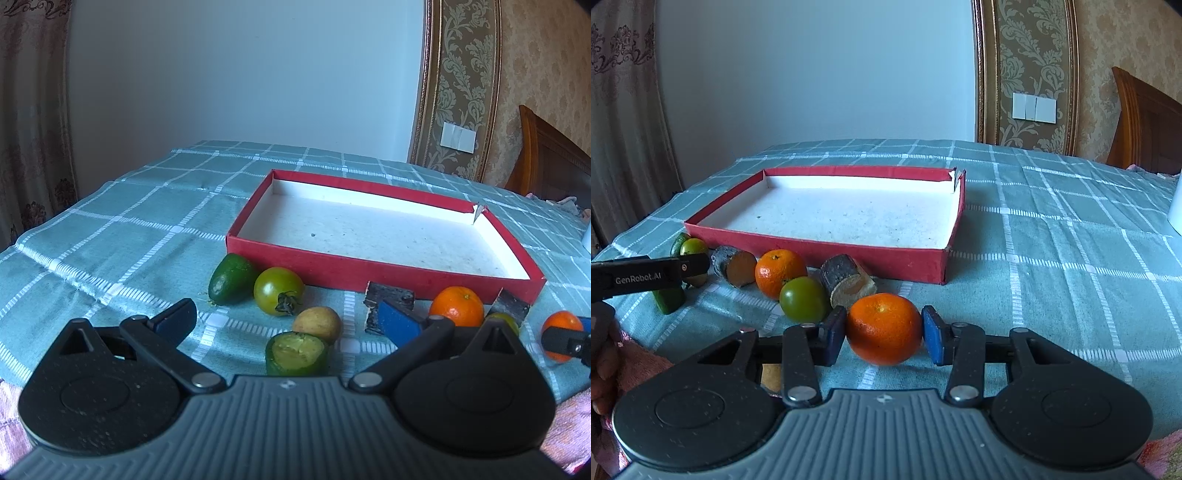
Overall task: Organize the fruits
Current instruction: 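Carry the tangerine into the red box and open the right tool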
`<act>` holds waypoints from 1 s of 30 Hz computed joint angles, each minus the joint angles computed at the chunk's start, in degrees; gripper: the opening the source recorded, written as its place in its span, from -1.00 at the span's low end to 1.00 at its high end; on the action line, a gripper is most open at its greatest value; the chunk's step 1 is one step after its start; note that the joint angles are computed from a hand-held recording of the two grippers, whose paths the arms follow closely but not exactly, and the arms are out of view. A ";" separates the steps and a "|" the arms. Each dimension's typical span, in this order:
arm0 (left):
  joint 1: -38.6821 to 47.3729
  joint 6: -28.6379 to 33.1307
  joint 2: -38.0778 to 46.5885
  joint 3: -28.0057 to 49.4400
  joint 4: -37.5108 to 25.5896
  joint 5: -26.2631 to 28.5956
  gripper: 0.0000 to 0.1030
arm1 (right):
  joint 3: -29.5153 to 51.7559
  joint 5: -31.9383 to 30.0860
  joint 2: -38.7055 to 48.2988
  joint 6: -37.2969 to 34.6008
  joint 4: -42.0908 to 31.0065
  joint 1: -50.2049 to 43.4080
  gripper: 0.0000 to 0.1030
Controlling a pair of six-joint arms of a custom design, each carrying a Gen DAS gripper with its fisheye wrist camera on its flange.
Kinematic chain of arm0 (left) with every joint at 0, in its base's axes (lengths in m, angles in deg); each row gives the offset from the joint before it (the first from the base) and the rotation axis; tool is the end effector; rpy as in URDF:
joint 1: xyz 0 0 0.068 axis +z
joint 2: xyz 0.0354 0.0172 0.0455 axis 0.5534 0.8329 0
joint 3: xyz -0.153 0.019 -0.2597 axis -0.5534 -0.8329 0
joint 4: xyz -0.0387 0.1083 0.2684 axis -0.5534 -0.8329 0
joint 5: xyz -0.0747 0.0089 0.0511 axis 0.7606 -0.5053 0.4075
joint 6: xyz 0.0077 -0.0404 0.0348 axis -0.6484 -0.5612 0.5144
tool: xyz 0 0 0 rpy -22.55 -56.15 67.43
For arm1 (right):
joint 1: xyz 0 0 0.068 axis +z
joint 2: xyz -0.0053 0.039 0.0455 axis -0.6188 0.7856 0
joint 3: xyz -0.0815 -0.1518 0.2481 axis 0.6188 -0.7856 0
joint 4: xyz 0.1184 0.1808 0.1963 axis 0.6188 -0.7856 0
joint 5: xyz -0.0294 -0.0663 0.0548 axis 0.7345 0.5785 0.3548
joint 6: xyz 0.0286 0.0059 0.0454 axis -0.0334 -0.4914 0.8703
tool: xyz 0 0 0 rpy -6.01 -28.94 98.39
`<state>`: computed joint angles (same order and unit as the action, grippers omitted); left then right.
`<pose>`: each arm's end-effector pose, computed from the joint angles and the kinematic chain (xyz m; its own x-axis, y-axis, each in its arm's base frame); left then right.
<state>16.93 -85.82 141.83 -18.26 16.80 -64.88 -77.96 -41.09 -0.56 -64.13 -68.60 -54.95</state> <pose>0.2327 -0.0638 0.1287 -0.4867 -0.0292 -0.8731 0.0684 0.9951 -0.0714 0.1794 -0.0414 0.1409 -0.5460 0.0019 -0.8378 -0.0834 0.9949 0.0566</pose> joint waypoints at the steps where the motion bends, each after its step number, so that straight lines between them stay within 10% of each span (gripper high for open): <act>1: 0.01 -0.02 -0.03 -0.02 -0.01 0.00 1.00 | 0.32 -0.28 -1.36 0.19 -0.93 0.05 -0.16; 30: 0.50 -0.10 -0.07 0.57 -1.22 0.51 1.00 | 15.74 11.39 24.86 5.05 12.07 7.83 -0.12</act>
<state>17.43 -85.92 141.76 -17.69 15.58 -64.37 -62.21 -29.70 24.30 -59.08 -56.54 -47.13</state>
